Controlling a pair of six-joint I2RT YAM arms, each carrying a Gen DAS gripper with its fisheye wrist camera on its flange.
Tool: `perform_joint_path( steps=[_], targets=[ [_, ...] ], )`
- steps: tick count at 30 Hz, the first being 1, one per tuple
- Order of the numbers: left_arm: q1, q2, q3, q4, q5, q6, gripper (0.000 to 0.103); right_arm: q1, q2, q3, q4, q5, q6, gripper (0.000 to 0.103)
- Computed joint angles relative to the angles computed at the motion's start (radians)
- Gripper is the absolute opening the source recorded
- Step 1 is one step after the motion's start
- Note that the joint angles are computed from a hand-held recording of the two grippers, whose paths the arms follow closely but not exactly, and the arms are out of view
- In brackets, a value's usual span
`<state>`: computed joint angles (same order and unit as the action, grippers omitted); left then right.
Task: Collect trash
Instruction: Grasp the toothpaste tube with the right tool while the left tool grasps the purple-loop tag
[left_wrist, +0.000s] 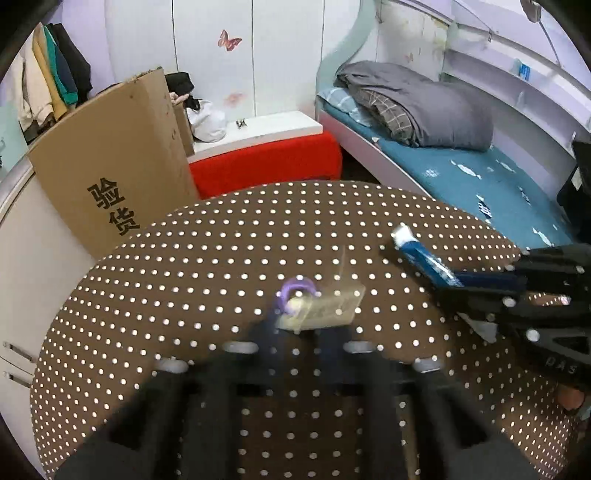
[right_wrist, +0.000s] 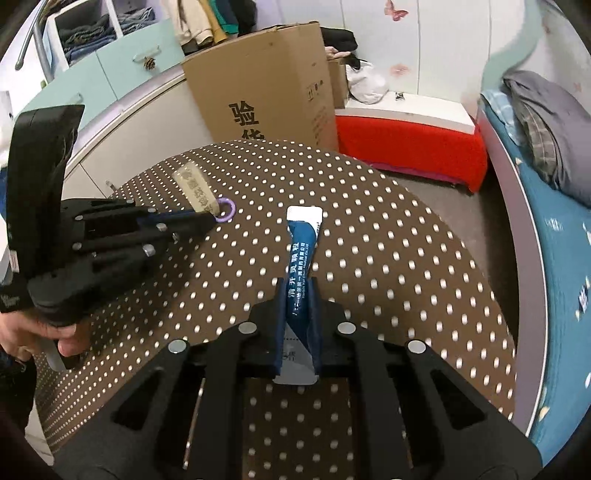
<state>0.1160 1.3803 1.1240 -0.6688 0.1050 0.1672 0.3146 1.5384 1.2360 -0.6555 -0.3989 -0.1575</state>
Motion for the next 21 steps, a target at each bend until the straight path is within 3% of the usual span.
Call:
perform_joint_path(
  steps=[2, 11, 17, 21],
  targets=[
    [0.035, -0.018, -0.006, -0.018, 0.071, -0.023, 0.000, -0.005, -0.025, -0.022, -0.004, -0.010, 0.006, 0.010],
    [0.097, -0.239, -0.115, -0.076, 0.158, -0.084, 0.000, -0.051, -0.172, -0.104, -0.042, -0.073, 0.023, 0.010],
    [0.016, -0.394, -0.130, -0.138, 0.135, -0.166, 0.000, -0.159, -0.292, -0.100, -0.129, -0.144, -0.023, 0.010],
    [-0.133, -0.457, -0.099, -0.167, 0.048, -0.257, 0.000, -0.302, -0.353, -0.048, -0.223, -0.228, -0.090, 0.010]
  ],
)
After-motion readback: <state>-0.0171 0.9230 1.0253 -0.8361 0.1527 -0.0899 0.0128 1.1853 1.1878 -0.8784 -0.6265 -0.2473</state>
